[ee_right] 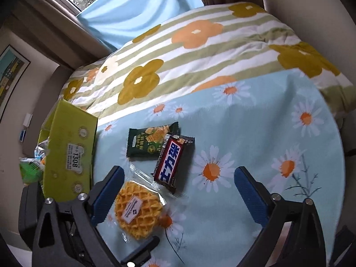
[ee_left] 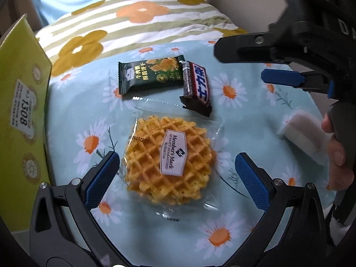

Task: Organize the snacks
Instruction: 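Grasp the packaged waffle with the left tool while the right tool grasps a chocolate bar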

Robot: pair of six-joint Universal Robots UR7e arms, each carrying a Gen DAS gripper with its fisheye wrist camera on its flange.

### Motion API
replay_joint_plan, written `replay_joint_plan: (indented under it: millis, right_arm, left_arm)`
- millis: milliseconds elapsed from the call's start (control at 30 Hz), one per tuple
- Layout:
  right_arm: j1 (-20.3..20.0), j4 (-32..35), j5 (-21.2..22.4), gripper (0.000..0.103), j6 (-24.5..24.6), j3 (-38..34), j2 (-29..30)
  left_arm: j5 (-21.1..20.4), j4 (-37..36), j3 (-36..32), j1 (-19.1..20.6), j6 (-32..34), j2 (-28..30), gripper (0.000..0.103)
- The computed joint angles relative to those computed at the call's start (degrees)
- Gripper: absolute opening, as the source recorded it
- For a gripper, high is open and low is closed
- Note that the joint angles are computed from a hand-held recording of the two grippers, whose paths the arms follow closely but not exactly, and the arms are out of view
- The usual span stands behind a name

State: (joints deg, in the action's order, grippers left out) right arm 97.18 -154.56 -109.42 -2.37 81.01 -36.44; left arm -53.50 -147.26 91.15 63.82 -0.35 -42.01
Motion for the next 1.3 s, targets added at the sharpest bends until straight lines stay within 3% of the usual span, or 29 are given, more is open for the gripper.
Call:
replay_joint_plan:
  millis: [133, 267, 433, 500, 600, 1033, 1133, 1300]
  right_arm:
    - [-0.35, 0.48, -0.56, 0.089, 0.96, -1.48, 1.82]
    - [-0.34, 0.72, -1.49, 0.087, 1.04, -2.80, 3.35]
    - [-0.18, 0.51, -2.23, 0.084, 0.93, -3.89, 4.69]
    - [-0.11, 0.81, -2.43, 0.074, 0.68, -4.41, 5.18]
    - [-0.14, 1.65, -2.21, 0.069, 1.11, -4.99, 5.67]
    - [1.11, 1.90, -5.20, 0.049, 0.20, -7.46, 8.07]
    - [1.55, 1.78, -7.07, 0.034, -0.42, -8.25, 8.86]
    - [1.60, 2.68, -7.67, 0.030, -1.16, -8.68, 8.96]
  left_arm:
    - [-0.22, -1.03, -0.51, 0.82, 0.32, 0.88, 0.101]
    - [0.10, -0.70, -1.28, 1.30, 1.14, 1.72, 0.091]
    - [0.20, -2.09, -1.33, 1.36, 2.86, 1.99, 0.085]
    - [0.61, -2.69, -1.08, 1.22, 3.69, 2.00, 0.080]
    - [0.69, -2.13, -1.07, 1.20, 4.15, 1.80, 0.078]
    - [0.75, -1.14, -1.47, 1.30, 3.08, 1.54, 0.076]
    - [0.75, -1.23, -1.17, 1.26, 2.96, 1.34, 0.076]
    - [1.24, -0.54, -1.10, 1.02, 2.25, 1.22, 0.076]
